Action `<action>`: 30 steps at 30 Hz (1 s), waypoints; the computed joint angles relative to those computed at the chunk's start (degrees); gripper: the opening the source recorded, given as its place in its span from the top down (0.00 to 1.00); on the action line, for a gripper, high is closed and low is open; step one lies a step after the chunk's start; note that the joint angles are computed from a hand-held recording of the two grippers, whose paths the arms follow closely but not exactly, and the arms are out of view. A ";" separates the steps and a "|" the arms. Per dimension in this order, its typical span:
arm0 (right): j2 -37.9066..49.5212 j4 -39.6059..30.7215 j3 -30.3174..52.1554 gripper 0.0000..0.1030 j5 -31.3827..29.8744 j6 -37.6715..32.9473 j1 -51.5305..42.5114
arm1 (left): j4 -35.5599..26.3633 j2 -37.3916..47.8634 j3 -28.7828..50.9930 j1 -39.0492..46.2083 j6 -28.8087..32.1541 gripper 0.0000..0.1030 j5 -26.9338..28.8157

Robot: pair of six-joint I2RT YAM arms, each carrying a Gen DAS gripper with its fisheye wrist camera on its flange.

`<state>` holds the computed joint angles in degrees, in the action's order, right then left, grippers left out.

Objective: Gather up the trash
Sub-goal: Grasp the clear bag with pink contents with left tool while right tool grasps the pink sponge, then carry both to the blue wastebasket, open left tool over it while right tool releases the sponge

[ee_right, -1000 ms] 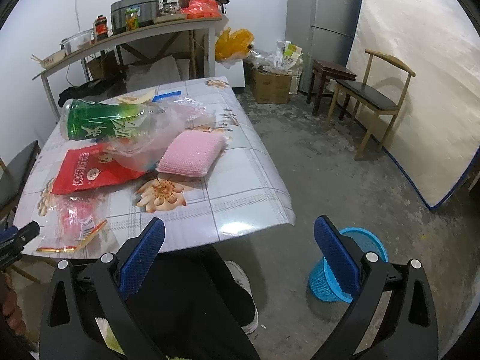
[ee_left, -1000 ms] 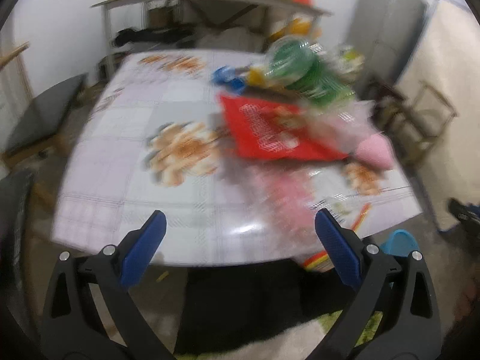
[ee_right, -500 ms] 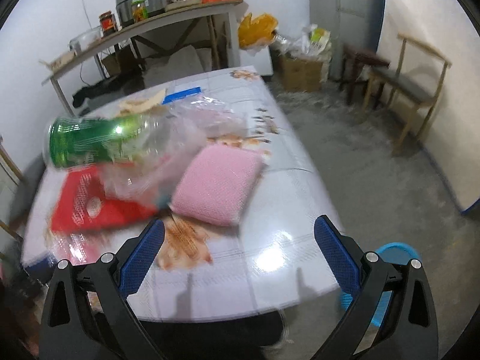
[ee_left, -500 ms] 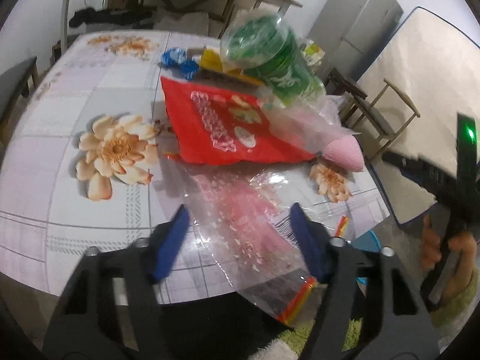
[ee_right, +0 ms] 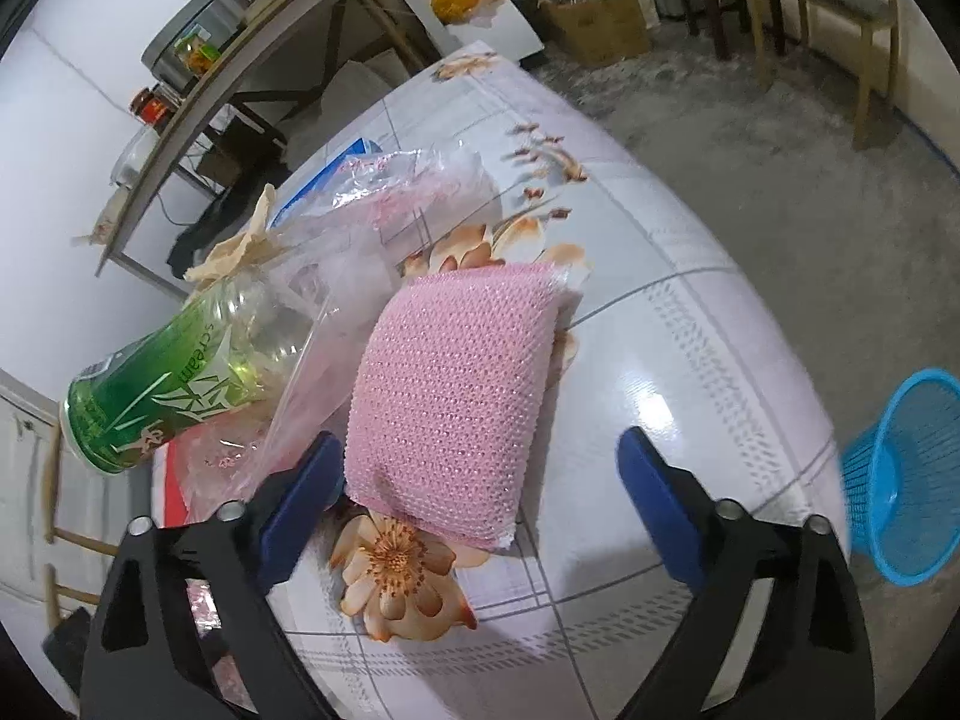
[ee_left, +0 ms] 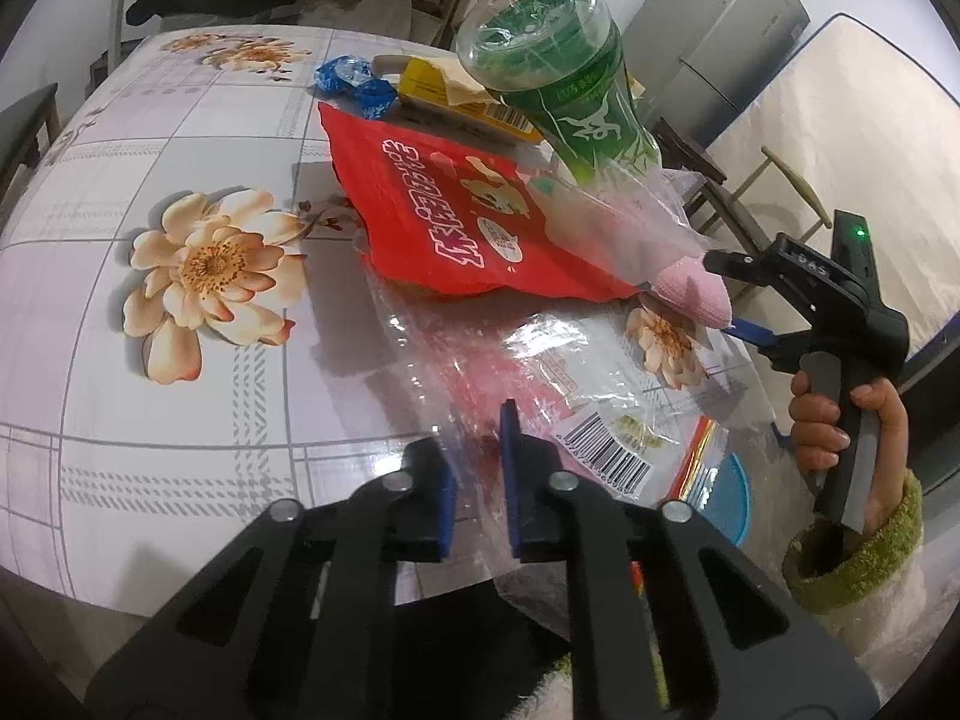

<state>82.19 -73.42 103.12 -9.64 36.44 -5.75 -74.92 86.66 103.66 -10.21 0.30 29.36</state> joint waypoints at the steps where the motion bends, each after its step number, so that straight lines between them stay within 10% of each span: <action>1: 0.10 0.34 -0.11 0.22 0.17 -0.05 -0.07 | -0.21 0.10 0.08 0.18 0.22 0.92 0.13; 8: -1.75 2.93 -3.68 0.58 -6.26 0.10 -3.41 | -1.50 -0.49 -0.17 0.37 0.33 0.96 -1.24; 30: -16.47 -0.15 -12.47 0.75 -19.44 -3.97 -17.97 | -12.11 -5.80 9.06 5.32 3.87 1.00 -1.40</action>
<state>65.72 -73.57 90.65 -29.08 32.47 -23.72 -87.03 80.86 112.72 -4.89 4.18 27.97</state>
